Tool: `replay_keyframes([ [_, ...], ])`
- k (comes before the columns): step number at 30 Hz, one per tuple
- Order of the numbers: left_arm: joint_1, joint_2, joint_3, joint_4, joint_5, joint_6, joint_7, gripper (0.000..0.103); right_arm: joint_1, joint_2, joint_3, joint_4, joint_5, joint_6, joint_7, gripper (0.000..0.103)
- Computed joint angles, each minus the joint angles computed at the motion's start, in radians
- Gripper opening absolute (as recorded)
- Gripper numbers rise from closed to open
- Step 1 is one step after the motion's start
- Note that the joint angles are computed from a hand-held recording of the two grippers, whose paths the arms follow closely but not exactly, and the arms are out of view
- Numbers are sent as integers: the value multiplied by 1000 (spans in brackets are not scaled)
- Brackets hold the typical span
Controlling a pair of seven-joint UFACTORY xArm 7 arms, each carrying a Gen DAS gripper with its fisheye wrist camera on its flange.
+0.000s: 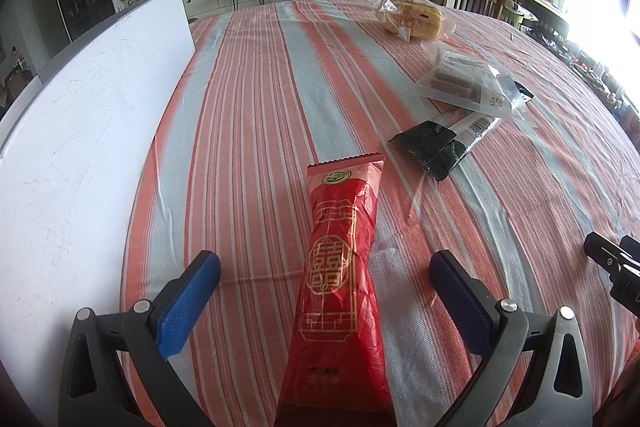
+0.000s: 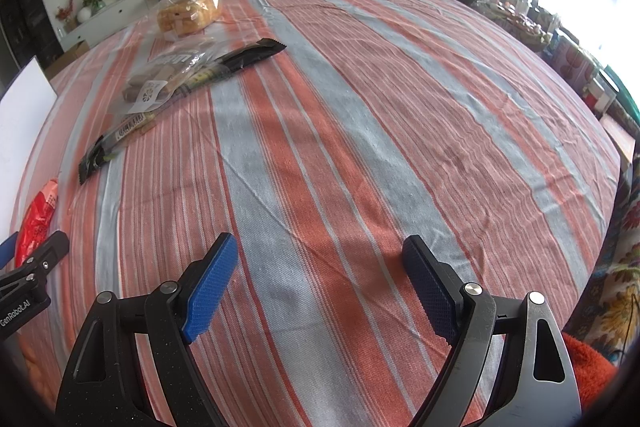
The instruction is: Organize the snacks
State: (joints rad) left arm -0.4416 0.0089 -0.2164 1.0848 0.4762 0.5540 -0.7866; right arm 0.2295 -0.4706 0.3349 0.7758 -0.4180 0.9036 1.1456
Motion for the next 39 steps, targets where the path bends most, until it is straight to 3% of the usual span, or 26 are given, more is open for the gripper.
replay_keyframes([
  [24,0,0,1,-1,-1,-2,2,103,3,-4,-7,-4,6,-6,-5,87],
  [25,0,0,1,-1,0,-2,1,103,6,-14,-15,-11,17,-16,-6,87],
  [30,0,1,1,-1,0,-2,1,103,-53,-230,-45,-172,33,-292,88,85],
  [34,0,1,1,-1,1,-3,1,103,2,-92,-187,-89,222,-372,-85,86],
  [39,0,2,2,-1,1,-3,1,103,75,210,-267,193,434,-361,-354,86],
])
